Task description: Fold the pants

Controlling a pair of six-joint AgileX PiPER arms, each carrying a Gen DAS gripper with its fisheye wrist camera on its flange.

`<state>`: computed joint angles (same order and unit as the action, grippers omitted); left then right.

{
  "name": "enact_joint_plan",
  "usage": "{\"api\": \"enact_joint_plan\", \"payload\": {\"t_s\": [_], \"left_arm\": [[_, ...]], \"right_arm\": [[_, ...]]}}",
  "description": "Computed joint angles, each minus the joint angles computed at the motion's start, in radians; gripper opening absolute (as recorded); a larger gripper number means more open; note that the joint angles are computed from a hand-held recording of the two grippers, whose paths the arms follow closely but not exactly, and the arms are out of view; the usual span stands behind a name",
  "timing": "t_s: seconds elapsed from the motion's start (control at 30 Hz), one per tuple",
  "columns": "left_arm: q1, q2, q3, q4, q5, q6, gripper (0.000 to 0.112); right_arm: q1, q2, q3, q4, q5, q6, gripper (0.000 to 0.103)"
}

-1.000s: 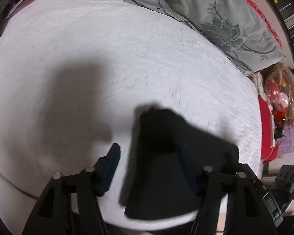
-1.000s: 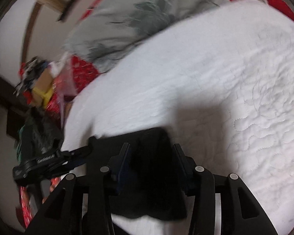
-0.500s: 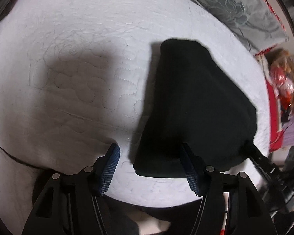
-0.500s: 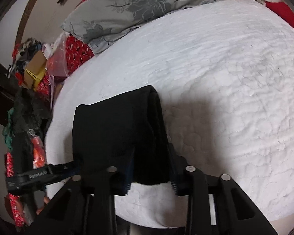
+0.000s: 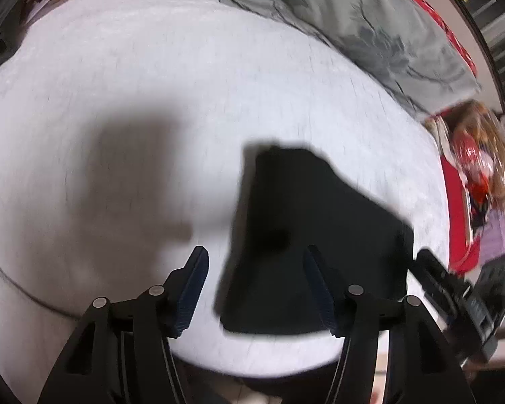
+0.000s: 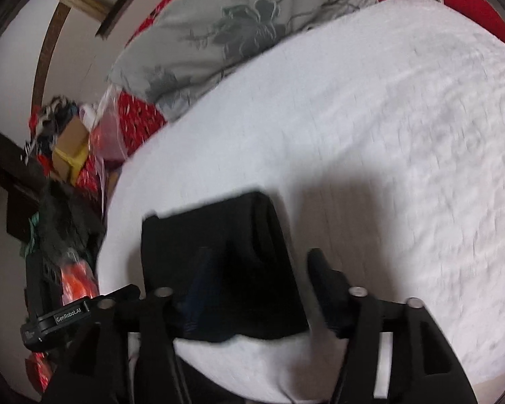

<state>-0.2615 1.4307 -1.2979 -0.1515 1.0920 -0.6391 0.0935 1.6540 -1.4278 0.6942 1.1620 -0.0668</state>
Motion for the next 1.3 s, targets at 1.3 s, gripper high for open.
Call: {"api": "enact_joint_plan", "payload": {"t_s": [1.3], "left_arm": [[0.024, 0.125, 0.054, -0.090, -0.084, 0.155, 0.043]], "right_arm": [[0.017, 0.104, 0.022, 0.028, 0.020, -0.066, 0.034]]}}
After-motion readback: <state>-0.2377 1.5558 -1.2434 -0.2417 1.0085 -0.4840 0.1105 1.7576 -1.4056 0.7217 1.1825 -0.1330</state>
